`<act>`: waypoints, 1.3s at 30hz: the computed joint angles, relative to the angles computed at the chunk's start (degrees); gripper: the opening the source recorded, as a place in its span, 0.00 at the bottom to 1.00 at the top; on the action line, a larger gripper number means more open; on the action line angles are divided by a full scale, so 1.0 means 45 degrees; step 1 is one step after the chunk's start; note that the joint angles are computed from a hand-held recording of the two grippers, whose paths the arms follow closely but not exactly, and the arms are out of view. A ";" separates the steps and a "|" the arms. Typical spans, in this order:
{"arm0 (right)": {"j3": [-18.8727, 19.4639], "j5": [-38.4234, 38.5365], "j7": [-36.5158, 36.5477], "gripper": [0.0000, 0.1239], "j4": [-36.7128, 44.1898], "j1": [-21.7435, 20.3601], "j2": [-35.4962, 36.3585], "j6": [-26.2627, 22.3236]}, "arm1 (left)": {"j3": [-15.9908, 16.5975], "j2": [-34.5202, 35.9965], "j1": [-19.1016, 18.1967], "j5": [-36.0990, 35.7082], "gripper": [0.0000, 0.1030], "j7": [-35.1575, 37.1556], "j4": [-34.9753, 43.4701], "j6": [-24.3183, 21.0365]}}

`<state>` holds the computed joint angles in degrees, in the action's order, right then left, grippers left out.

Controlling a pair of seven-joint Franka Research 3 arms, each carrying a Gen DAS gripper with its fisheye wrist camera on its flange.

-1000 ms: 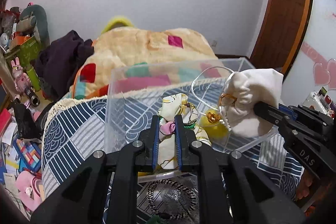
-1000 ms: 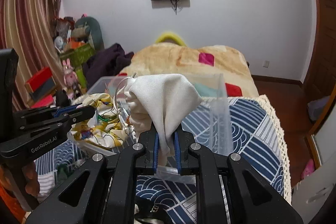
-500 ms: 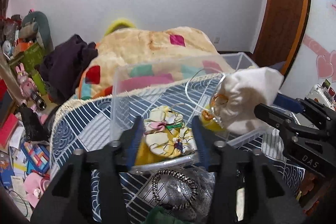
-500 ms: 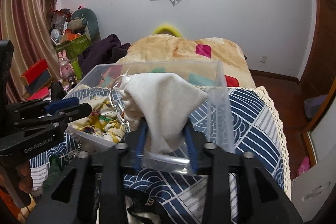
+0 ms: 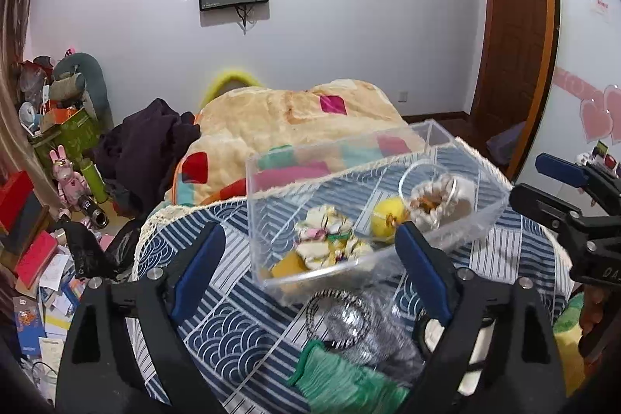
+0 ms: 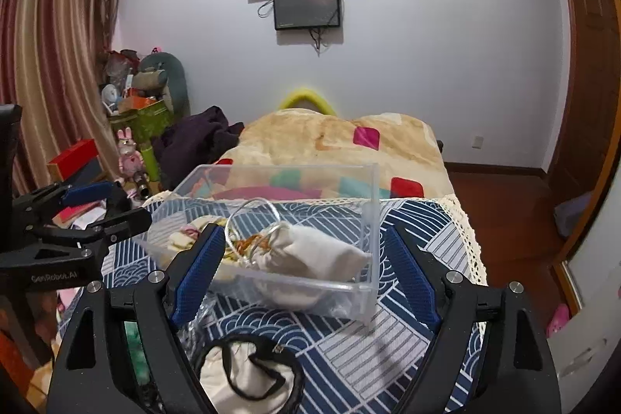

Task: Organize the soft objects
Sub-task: 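Grasp the beaded cord with the left tool while the right tool grasps the black-strapped white item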

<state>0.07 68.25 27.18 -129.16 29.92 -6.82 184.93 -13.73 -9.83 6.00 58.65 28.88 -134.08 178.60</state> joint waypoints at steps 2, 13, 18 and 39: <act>0.0127 -0.0392 0.0256 0.67 -0.0287 -0.0139 -0.0086 -0.0148 | 0.0513 -0.0049 -0.0648 -0.1250 0.87 0.1362 -0.0385 -0.0078; 0.0666 -0.3992 0.3549 0.66 -0.1769 -0.1246 -0.0234 -0.1968 | 0.2282 0.0497 -0.3672 -0.8670 0.87 0.8102 -0.1628 -0.0234; 0.0863 -0.5647 0.5103 0.66 -0.2159 -0.1637 -0.0033 -0.2437 | 0.3027 0.0971 -0.5028 -1.2351 0.69 1.1125 -0.1426 -0.0149; -0.0223 -0.1142 0.0889 0.15 -0.2646 -0.0258 -0.1177 -0.1650 | 0.2330 0.0580 -0.5267 -1.8040 0.08 1.6136 -0.1657 0.0231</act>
